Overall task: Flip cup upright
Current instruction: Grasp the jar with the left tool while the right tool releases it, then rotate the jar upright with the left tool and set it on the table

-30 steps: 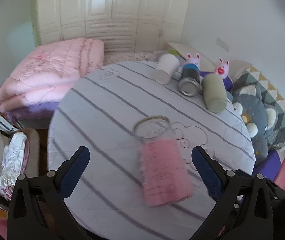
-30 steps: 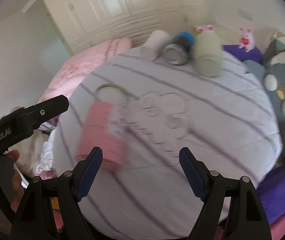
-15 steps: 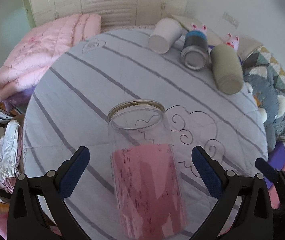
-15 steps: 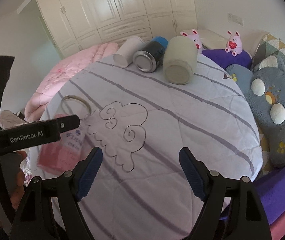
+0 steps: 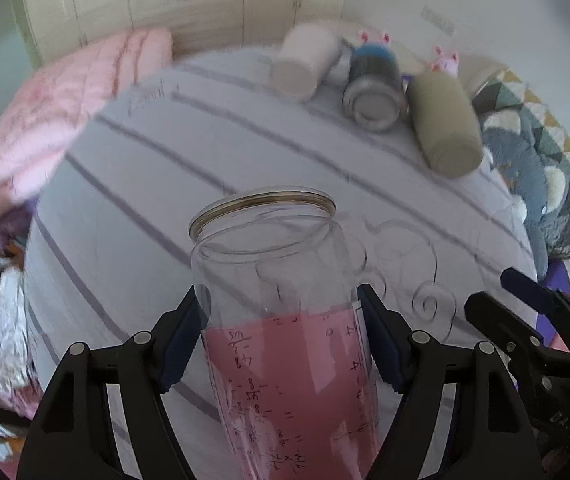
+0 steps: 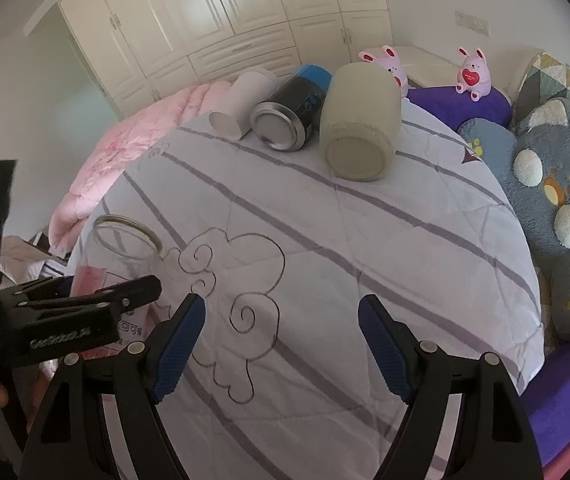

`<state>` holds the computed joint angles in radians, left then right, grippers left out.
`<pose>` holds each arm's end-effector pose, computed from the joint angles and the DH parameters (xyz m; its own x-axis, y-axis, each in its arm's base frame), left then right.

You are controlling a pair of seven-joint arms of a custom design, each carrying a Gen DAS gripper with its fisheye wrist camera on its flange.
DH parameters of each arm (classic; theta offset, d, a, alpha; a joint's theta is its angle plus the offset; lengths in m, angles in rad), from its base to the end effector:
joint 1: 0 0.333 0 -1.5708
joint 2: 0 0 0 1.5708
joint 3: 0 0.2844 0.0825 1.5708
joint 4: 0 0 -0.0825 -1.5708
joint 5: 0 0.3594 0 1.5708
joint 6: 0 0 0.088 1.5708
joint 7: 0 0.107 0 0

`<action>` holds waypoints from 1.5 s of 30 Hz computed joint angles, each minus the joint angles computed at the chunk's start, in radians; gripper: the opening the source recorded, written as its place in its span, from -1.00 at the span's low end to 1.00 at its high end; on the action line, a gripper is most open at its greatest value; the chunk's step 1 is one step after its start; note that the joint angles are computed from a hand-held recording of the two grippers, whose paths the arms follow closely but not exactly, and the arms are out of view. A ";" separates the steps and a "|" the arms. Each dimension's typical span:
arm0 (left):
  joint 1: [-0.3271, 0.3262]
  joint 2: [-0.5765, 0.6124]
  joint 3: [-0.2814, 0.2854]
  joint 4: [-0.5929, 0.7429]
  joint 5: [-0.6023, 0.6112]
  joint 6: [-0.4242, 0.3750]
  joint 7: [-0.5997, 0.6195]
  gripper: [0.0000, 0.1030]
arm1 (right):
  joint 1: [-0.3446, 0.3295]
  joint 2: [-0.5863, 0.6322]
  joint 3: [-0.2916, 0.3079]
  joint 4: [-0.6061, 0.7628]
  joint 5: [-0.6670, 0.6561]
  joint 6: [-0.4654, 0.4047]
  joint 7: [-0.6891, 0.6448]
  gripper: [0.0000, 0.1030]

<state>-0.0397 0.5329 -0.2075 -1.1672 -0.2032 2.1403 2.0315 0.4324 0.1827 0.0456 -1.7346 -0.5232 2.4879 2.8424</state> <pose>0.6917 -0.1428 0.5196 -0.5694 -0.8173 0.0881 -0.7343 0.4576 -0.5013 0.5596 0.2904 0.5102 -0.3490 -0.8919 -0.2876 -0.6835 0.4522 -0.5730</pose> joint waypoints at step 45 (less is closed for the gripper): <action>0.071 0.020 -0.103 -0.042 -0.274 0.293 0.271 0.65 | 0.055 0.125 -0.062 0.247 -0.095 -0.080 0.012 0.56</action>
<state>0.0316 0.5529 -0.3103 -1.2091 -0.4768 2.4332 2.3025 0.4874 0.3074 -0.0165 -1.4881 -0.6186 2.4077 2.8546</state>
